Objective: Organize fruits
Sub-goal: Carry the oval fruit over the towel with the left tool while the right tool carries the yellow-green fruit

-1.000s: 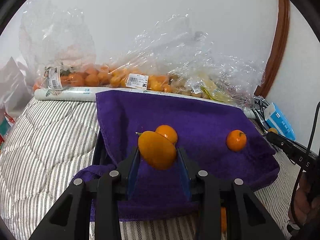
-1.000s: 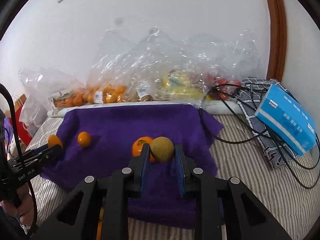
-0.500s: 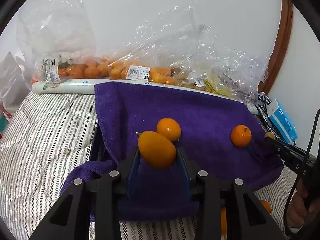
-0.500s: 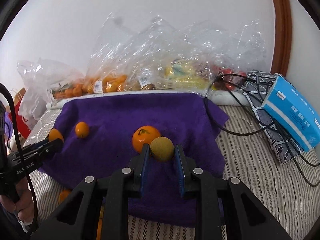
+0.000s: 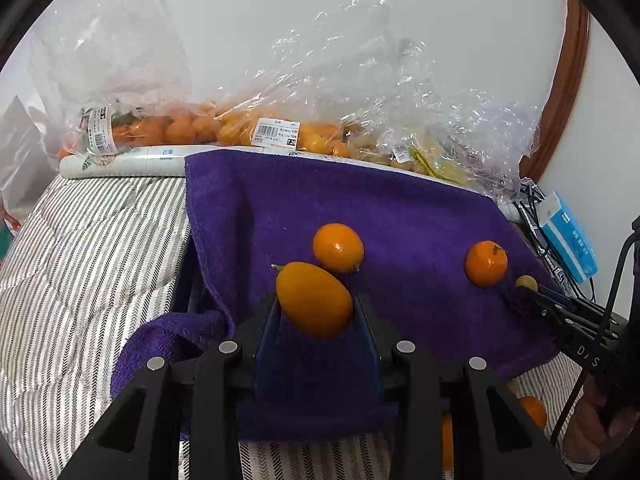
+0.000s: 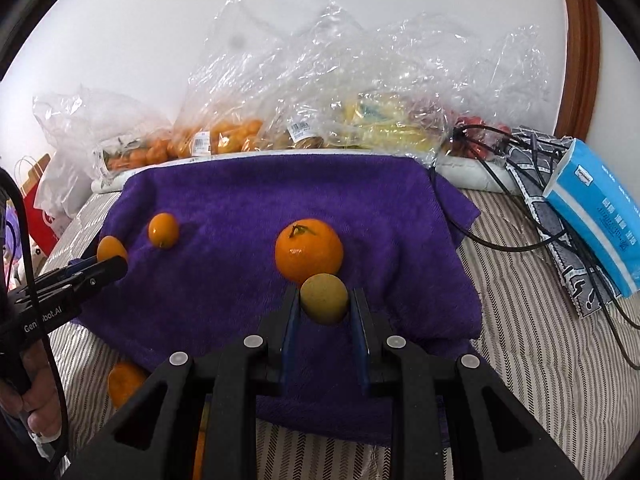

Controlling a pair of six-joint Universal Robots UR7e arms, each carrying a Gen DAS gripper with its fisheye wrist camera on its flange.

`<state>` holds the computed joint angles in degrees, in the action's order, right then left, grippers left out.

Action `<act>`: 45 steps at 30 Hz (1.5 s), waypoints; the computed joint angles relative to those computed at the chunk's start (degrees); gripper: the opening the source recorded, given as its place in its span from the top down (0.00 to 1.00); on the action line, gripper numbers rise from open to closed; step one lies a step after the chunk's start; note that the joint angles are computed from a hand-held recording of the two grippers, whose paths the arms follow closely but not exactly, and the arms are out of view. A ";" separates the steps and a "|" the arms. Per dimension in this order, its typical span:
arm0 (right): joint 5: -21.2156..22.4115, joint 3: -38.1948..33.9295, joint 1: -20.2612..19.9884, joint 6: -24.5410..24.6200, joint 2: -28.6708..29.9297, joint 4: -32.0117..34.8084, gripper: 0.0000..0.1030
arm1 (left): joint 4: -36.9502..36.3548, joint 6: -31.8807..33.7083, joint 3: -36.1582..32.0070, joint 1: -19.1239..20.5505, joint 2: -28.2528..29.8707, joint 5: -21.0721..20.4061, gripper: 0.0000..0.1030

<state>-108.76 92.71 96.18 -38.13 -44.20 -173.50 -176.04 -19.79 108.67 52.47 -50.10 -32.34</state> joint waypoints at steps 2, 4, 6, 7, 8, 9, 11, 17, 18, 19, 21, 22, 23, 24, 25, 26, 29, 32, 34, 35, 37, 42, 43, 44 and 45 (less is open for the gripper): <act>-0.46 -0.16 0.05 0.03 0.18 0.29 0.76 | 0.44 -0.04 -0.10 0.00 0.04 -0.09 0.66; -0.91 -0.29 0.11 -0.01 0.34 0.42 0.76 | 1.12 -0.28 -0.15 0.00 0.00 -0.15 0.66; -1.10 -0.37 0.16 0.04 0.41 0.79 0.76 | 1.54 -0.49 -0.19 0.05 -0.04 -0.32 0.66; -1.20 -0.38 0.18 -0.01 0.44 0.83 0.76 | 1.88 -0.65 -0.24 0.09 -0.08 -0.43 0.66; -1.30 -0.62 0.24 -0.02 0.62 0.99 0.76 | 2.16 -0.77 -0.28 0.13 -0.12 -0.58 0.66; -1.38 -0.70 0.27 -0.07 0.68 1.15 0.76 | 2.31 -0.88 -0.27 0.13 -0.14 -0.66 0.66; -1.52 -0.73 0.29 -0.10 0.76 1.32 0.76 | 2.59 -0.98 -0.28 0.14 -0.16 -0.70 0.66; -2.01 -1.02 0.42 -0.06 1.04 2.17 0.76 | 3.90 -1.27 -0.52 0.23 -0.12 -0.64 0.66; -2.10 -1.03 0.44 -0.09 1.06 2.21 0.76 | 4.09 -1.35 -0.56 0.20 -0.10 -0.58 0.66; -2.19 -1.03 0.46 -0.06 1.08 2.25 0.76 | 4.24 -1.35 -0.64 0.20 -0.05 -0.53 0.66; -2.26 -1.17 0.44 0.07 1.10 2.62 0.76 | 4.47 -1.18 -0.82 0.28 0.01 -0.66 0.65; -2.24 -1.24 0.42 0.18 1.09 2.88 0.76 | 4.59 -1.17 -0.85 0.29 0.02 -0.68 0.65; -2.27 -1.33 0.42 0.28 1.12 3.05 0.76 | 4.57 -1.12 -0.86 0.27 0.05 -0.64 0.65; -2.32 -1.36 0.41 0.33 1.09 3.16 0.76 | 4.59 -1.12 -0.88 0.27 0.07 -0.59 0.65; -2.41 -1.41 0.41 0.35 1.12 3.24 0.76 | 4.59 -1.12 -0.88 0.27 0.07 -0.59 0.65; -2.41 -1.41 0.42 0.35 1.12 3.29 0.76 | 4.59 -1.12 -0.88 0.27 0.07 -0.59 0.65; -2.30 -1.44 0.44 0.30 1.08 3.36 0.76 | 4.65 -1.21 -0.88 0.24 0.09 -0.54 0.65; -2.14 -1.36 0.47 0.19 1.02 3.33 0.74 | 4.56 -1.26 -0.85 0.22 0.13 -0.43 0.65; -2.10 -1.32 0.47 0.26 0.98 3.35 0.71 | 4.15 -1.05 -0.82 0.24 0.19 -0.57 0.65; -1.99 -1.31 0.47 0.36 0.93 3.58 0.70 | 3.96 -0.95 -0.81 0.22 0.24 -0.60 0.65; -1.96 -1.32 0.48 0.52 0.84 3.89 0.69 | 3.24 -0.58 -0.66 0.07 0.36 -0.54 0.65; -1.38 -1.18 0.40 0.90 0.68 3.66 0.65 | -1.22 3.01 0.21 -0.89 0.57 -0.60 0.57; -1.17 -1.18 0.35 1.03 0.66 3.72 0.64 | -3.09 4.43 0.46 -1.26 0.74 -0.49 0.54; -0.94 -1.26 0.27 1.14 0.64 4.05 0.63 | -4.51 5.52 0.64 -1.51 0.85 -0.42 0.53; -0.85 -1.30 0.21 1.27 0.56 4.42 0.63 | -6.02 6.73 0.85 -1.85 0.99 -0.33 0.52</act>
